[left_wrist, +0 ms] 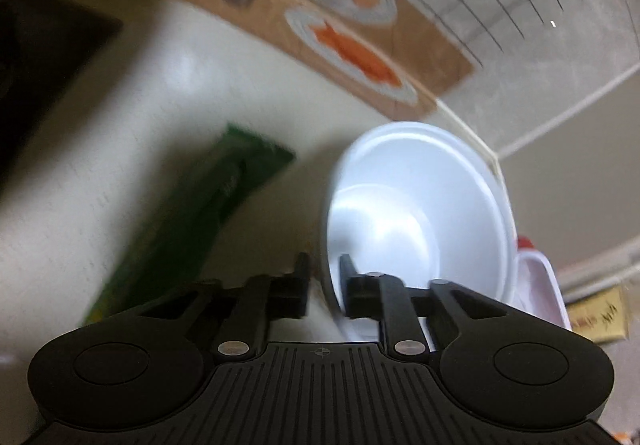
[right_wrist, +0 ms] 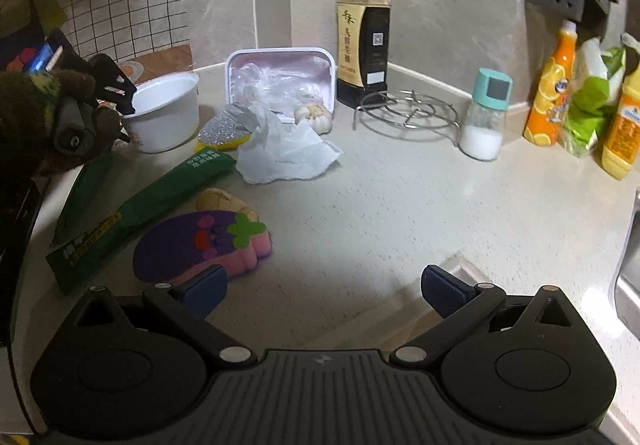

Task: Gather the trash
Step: 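Reach the left tool to the white paper bowl and grasp its rim, then lift the white bowl with the left tool while the right tool grasps the purple sponge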

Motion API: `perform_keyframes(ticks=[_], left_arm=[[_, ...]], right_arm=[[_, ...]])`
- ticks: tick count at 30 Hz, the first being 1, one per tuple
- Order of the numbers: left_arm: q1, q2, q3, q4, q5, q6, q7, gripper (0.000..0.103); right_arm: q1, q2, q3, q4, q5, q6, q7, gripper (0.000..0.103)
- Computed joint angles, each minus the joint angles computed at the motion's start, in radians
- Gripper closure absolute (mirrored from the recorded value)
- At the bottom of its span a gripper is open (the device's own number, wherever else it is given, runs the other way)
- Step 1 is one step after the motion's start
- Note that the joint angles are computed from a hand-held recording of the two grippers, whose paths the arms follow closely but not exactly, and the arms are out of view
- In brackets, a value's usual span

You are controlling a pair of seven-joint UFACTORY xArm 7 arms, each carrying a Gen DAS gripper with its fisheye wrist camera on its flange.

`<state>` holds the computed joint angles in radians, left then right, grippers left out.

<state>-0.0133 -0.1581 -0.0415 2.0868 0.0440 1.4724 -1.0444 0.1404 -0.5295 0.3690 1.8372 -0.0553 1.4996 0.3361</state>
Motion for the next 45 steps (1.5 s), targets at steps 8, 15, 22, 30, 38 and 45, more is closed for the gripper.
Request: perform_keyframes(ticks=[8, 15, 22, 30, 38, 45], left_arm=[[-0.037, -0.247, -0.020, -0.260, -0.046, -0.182, 0.134, 0.092], [-0.045, -0.404, -0.069, -0.188, -0.045, 0.019, 0.298, 0.092], [0.049, -0.438, -0.142, 0.020, -0.008, 0.434, 0.346, 0.090], [0.133, -0.496, -0.136, 0.003, 0.006, 0.565, 0.350, 0.093], [0.107, -0.514, -0.127, -0.050, -0.059, 0.534, 0.341, 0.093], [0.089, -0.532, -0.117, -0.084, -0.084, 0.532, 0.321, 0.092]], right_arm=[[0.034, -0.027, -0.039, -0.059, 0.046, -0.052, -0.024, 0.000], [0.074, 0.023, -0.065, -0.076, 0.099, -0.123, -0.051, 0.000], [0.158, 0.120, -0.067, -0.046, 0.158, -0.145, -0.081, 0.000], [0.182, 0.138, 0.041, -0.047, -0.002, -0.227, -0.136, 0.000], [0.143, 0.063, 0.093, -0.126, -0.266, -0.199, -0.288, 0.000], [0.093, 0.056, -0.039, -0.066, -0.016, -0.131, -0.146, 0.000]])
